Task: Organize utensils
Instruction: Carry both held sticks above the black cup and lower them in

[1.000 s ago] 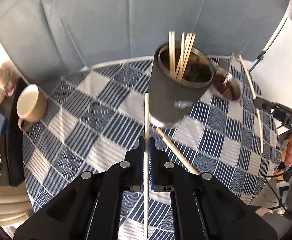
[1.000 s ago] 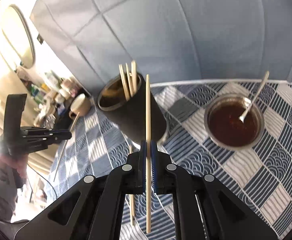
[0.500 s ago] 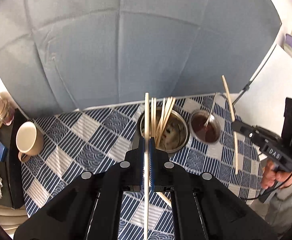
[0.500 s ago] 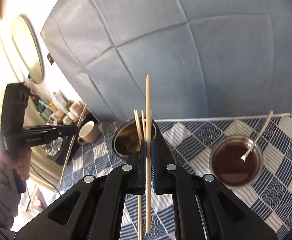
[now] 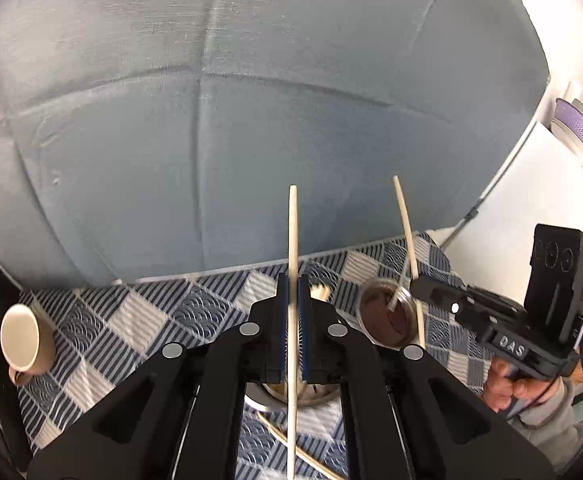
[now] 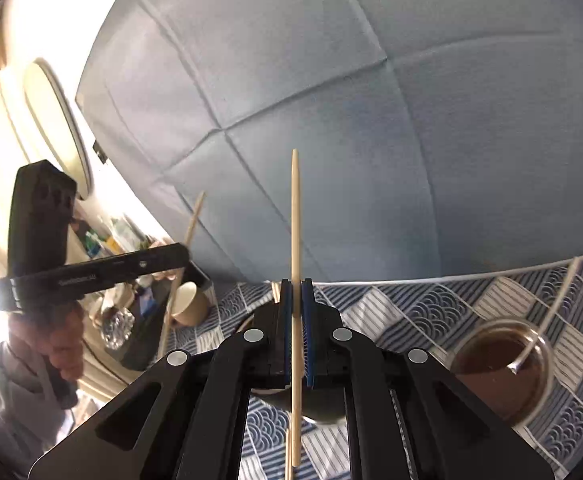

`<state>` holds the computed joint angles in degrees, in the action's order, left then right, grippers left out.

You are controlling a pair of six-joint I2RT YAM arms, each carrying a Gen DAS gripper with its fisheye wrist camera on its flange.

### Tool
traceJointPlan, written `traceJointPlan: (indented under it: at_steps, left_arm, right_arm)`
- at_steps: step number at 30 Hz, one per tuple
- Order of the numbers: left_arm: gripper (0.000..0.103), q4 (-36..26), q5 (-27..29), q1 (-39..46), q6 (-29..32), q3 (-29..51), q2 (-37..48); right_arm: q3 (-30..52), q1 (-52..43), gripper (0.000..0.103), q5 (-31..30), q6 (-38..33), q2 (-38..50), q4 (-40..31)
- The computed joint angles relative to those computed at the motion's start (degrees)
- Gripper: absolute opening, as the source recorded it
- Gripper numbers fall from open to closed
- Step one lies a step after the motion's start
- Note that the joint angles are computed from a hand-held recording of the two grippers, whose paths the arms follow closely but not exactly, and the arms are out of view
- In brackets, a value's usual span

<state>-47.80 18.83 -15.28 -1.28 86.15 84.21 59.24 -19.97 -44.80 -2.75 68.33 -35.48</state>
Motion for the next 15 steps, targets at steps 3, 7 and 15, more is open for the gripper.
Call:
traceJointPlan:
  at_steps: [3, 7, 15]
  left_arm:
    - [0.005, 5.06, 2.43, 0.35, -0.83, -1.61, 1.16]
    - [0.005, 8.63, 3.54, 0.42, -1.64, -1.64, 4.3]
    - [0.005, 14.42, 5.62, 1.65, -3.17, -1.64, 7.58]
  right_arm:
    - [0.59, 2.46, 0.005, 0.97, 1.71, 3.14, 2.91]
    - [1.18, 5.57, 0.005, 2.04, 4.52, 5.91, 7.38]
    - [-0.39, 8.11, 0.005, -0.49, 10.51, 8.31, 19.78]
